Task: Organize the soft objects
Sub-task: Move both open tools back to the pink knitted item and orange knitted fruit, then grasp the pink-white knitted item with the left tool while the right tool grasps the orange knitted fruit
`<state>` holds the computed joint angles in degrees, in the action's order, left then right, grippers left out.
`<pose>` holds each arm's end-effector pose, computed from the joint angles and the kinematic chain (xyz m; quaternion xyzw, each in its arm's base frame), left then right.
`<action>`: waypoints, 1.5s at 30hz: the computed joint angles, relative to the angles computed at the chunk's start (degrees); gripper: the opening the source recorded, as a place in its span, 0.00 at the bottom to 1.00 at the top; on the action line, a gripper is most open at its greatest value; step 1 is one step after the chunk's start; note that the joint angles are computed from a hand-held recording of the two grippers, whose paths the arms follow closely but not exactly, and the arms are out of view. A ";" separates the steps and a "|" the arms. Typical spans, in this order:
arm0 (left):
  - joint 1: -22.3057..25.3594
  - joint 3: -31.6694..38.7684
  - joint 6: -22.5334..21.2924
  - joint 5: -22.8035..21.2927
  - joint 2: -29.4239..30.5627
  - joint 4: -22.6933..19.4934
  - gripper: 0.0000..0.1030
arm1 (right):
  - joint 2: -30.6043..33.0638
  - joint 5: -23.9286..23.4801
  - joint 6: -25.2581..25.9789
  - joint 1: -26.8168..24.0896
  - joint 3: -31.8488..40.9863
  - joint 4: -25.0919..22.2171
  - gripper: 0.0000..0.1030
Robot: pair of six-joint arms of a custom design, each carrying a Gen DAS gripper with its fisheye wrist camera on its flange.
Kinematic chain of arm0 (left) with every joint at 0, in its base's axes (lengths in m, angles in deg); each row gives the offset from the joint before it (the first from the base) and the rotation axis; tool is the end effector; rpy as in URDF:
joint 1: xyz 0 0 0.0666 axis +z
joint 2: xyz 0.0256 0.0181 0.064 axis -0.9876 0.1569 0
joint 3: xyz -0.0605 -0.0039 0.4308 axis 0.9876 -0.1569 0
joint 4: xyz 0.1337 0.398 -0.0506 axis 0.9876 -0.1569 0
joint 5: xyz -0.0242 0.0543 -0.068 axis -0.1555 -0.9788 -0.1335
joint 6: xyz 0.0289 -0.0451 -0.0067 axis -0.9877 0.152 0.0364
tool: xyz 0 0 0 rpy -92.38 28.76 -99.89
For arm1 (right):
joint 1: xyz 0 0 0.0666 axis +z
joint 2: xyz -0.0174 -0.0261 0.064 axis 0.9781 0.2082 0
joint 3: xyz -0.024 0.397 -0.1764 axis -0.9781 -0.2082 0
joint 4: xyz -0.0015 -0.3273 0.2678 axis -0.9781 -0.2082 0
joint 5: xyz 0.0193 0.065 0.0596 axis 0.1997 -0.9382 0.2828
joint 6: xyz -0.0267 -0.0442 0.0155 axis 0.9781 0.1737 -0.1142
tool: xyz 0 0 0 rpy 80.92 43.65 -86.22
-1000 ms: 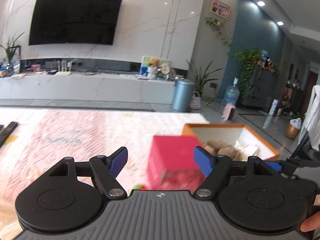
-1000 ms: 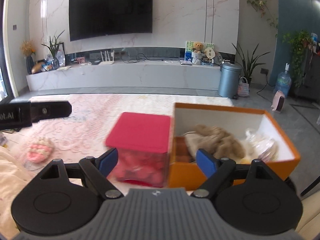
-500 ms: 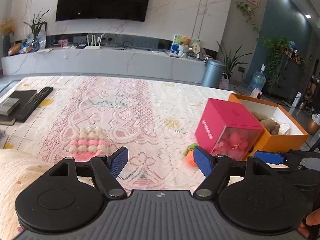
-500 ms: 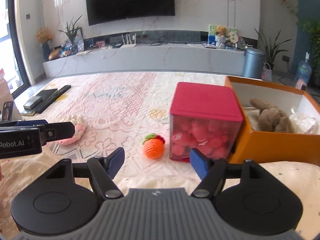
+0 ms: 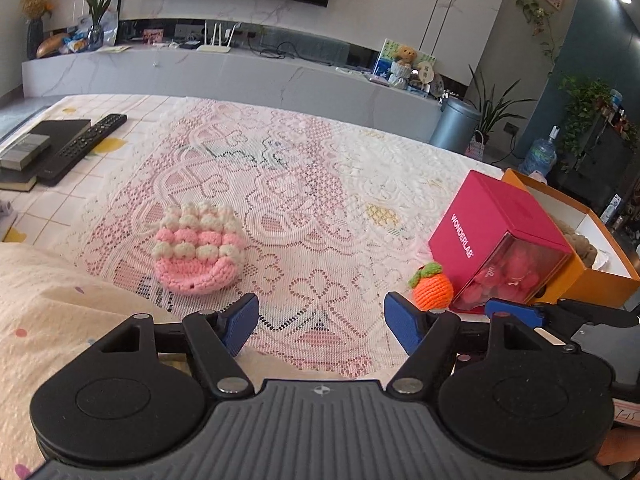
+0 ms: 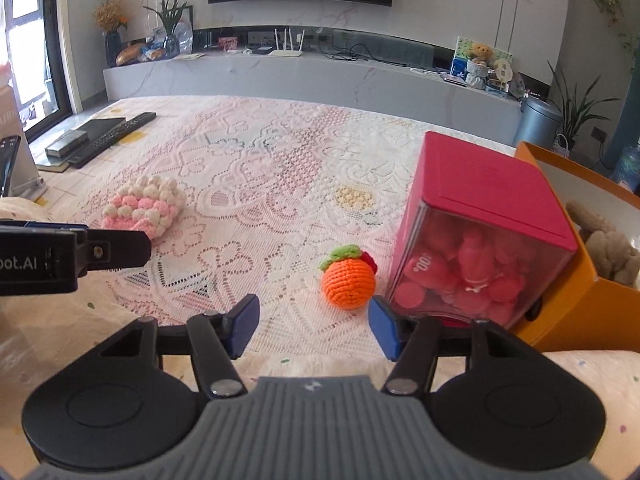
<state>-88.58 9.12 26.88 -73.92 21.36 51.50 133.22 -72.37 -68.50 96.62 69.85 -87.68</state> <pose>0.6326 -0.0937 0.3251 0.0630 0.9096 -0.1569 0.3796 0.5924 0.1922 0.2955 -0.0494 0.9179 0.0039 0.3937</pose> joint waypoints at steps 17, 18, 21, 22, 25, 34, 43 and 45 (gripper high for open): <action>-0.71 3.51 0.52 -1.10 3.15 -2.60 0.80 | 5.73 3.76 0.97 -0.40 4.87 -0.68 0.52; -0.73 3.44 0.78 -1.27 3.12 -2.45 0.80 | 6.11 4.43 1.22 -0.32 5.30 -0.64 0.52; -0.74 3.47 0.98 -1.50 3.14 -2.54 0.80 | 7.46 6.28 1.68 -0.11 6.70 -0.86 0.48; -0.76 3.43 0.92 -1.57 3.12 -2.52 0.80 | 7.90 7.00 1.84 -0.02 7.14 -1.11 0.46; -0.77 3.57 0.92 -1.74 3.22 -2.64 0.80 | 8.84 8.93 2.30 0.17 7.89 -1.35 0.46; -0.88 4.33 2.70 -4.83 3.38 -2.96 0.80 | 7.81 7.21 2.59 0.05 7.04 0.41 0.38; -0.41 16.48 -4.42 -7.92 9.77 -11.67 0.80 | 9.42 2.03 2.71 0.11 11.20 1.00 0.38; -0.32 20.70 -4.93 -8.36 12.60 -15.04 0.80 | 10.08 1.87 1.74 -0.16 12.29 0.51 0.38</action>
